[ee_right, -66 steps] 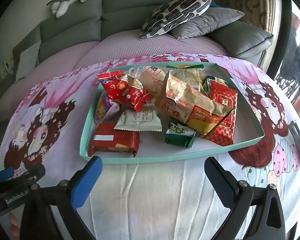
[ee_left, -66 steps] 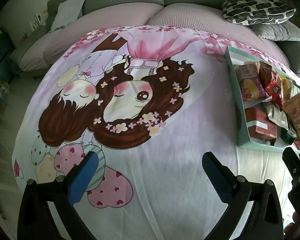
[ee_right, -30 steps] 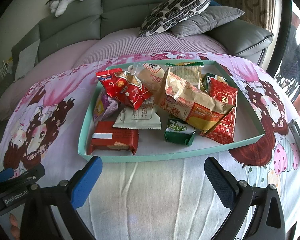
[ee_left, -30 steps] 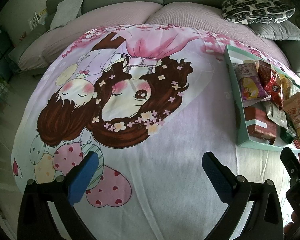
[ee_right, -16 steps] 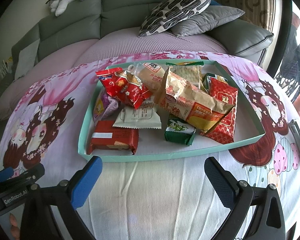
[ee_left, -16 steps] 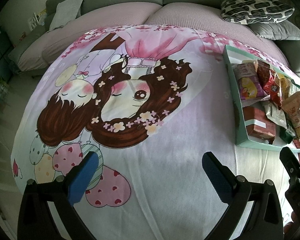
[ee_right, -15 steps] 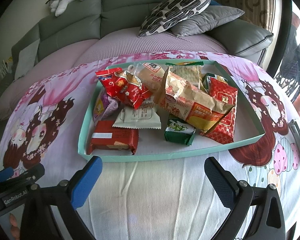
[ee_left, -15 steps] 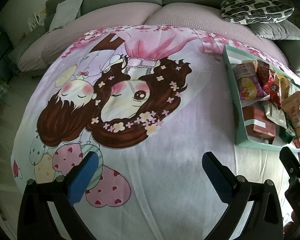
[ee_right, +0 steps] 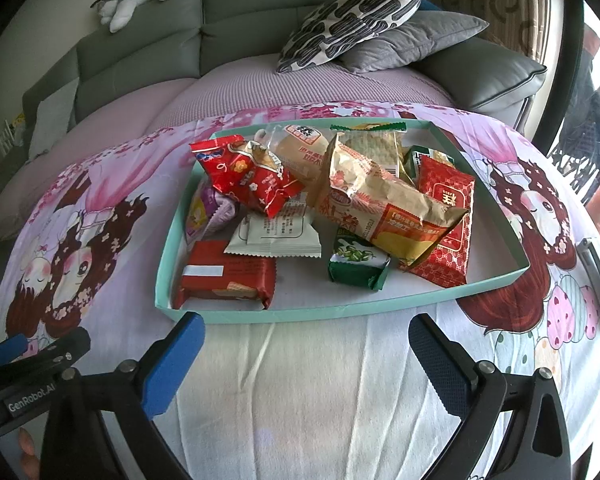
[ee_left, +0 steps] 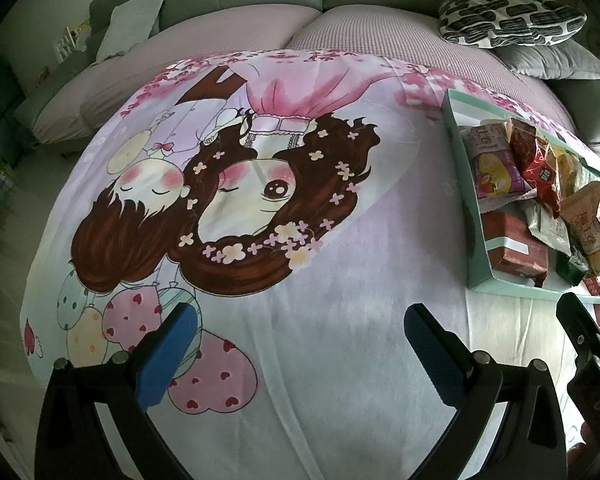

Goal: Organize snacks

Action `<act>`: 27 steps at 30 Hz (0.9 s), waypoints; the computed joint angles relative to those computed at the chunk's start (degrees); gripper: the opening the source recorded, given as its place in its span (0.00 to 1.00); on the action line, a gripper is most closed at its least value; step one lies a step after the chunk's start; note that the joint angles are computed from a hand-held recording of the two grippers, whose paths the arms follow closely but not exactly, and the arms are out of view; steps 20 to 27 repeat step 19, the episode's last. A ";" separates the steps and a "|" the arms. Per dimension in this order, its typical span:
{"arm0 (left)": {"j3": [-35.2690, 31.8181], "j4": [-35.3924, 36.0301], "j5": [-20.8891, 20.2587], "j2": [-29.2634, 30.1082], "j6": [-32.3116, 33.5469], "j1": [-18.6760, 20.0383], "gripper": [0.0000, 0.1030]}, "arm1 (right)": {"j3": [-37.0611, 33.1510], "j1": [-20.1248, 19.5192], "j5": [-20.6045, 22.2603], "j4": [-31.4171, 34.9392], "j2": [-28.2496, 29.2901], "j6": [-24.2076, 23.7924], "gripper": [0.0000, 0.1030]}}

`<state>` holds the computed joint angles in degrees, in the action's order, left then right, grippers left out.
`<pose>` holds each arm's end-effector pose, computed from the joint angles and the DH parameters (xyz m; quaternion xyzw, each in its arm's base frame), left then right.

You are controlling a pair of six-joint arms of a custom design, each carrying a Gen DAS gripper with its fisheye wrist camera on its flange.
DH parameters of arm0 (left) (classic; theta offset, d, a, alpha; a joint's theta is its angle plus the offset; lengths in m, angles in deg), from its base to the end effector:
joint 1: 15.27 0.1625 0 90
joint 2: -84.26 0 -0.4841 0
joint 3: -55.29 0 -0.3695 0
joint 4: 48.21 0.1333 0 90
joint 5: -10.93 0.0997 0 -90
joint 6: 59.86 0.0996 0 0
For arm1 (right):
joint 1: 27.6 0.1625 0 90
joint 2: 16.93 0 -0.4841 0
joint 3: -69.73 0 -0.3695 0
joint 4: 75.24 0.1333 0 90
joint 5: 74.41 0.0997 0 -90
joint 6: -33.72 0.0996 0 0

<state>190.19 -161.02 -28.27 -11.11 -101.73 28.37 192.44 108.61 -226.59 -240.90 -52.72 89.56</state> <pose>-0.0842 -0.3711 0.3203 0.0973 0.8906 -0.2011 0.3961 0.3931 -0.3142 0.0116 -0.0211 -0.8535 0.3467 0.3885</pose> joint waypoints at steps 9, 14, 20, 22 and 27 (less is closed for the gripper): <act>0.18 -0.60 0.07 -0.21 -0.39 -0.02 1.00 | 0.06 0.08 0.00 -0.45 -0.11 -0.10 1.00; 0.47 -1.24 0.49 -0.57 -0.80 -0.31 1.00 | 0.14 0.11 0.11 -0.79 -0.15 0.09 1.00; 0.65 -1.48 1.22 -1.01 -1.45 -0.71 1.00 | 0.12 0.23 0.22 -0.85 -0.09 0.41 1.00; 0.65 -1.48 1.22 -1.01 -1.45 -0.71 1.00 | 0.12 0.23 0.22 -0.85 -0.09 0.41 1.00; 0.65 -1.48 1.22 -1.01 -1.45 -0.71 1.00 | 0.12 0.23 0.22 -0.85 -0.09 0.41 1.00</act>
